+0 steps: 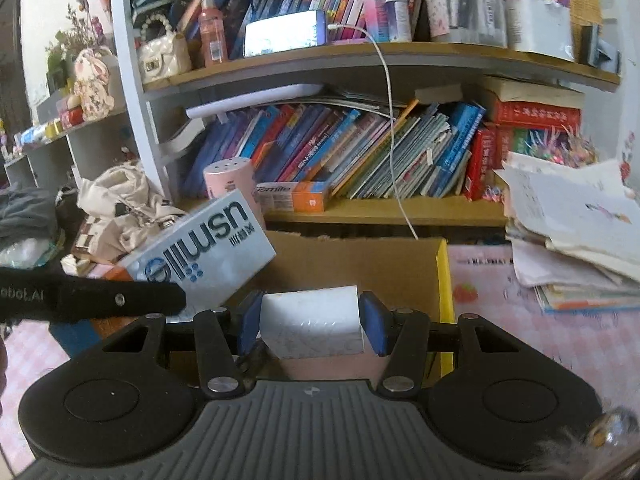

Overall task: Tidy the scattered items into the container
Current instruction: 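Lower the toothpaste box and white block into the yellow box with both tools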

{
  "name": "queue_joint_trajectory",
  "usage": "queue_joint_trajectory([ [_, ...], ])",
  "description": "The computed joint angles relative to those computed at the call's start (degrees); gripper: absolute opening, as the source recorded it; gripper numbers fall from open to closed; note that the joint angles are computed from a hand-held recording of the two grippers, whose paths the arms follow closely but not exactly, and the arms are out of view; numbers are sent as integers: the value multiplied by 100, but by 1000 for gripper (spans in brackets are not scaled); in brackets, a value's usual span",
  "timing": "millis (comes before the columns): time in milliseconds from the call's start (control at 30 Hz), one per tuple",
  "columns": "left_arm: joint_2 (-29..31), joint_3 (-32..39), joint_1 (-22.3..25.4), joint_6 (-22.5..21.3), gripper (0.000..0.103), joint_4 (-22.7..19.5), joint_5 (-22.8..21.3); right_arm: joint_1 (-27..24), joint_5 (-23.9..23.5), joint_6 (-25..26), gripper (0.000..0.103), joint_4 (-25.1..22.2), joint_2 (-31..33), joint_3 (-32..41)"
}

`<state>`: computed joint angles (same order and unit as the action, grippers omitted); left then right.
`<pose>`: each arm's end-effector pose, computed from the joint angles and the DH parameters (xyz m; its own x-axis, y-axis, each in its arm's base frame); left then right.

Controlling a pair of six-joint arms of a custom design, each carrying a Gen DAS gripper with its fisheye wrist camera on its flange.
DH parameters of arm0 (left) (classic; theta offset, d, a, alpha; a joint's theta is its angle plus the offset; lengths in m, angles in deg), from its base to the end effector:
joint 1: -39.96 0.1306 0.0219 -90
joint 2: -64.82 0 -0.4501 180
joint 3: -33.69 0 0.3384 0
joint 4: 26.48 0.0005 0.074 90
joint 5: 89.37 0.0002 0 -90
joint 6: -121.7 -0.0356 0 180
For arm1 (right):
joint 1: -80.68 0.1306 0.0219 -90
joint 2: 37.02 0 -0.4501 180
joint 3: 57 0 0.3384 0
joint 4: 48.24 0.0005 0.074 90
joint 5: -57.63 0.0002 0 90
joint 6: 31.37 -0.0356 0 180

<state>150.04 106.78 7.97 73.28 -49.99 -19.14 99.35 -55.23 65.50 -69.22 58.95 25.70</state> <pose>0.3475 -0.2034 0.4452 -0.5458 -0.3954 -0.7387 -0.1295 0.9108 -0.3919 0.4564 0.1683 0.4403 -0.4577 -0.2710 -0.8468 -0.6587 0.7431 0.1182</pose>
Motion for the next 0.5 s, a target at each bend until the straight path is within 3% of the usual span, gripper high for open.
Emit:
queue_joint_trajectory([
  [200, 552, 397, 381, -274, 39, -182, 56, 13, 217, 194, 50, -663, 839, 987],
  [500, 1039, 667, 569, -339, 39, -306, 230, 120, 376, 427, 50, -1316, 1532, 1755],
])
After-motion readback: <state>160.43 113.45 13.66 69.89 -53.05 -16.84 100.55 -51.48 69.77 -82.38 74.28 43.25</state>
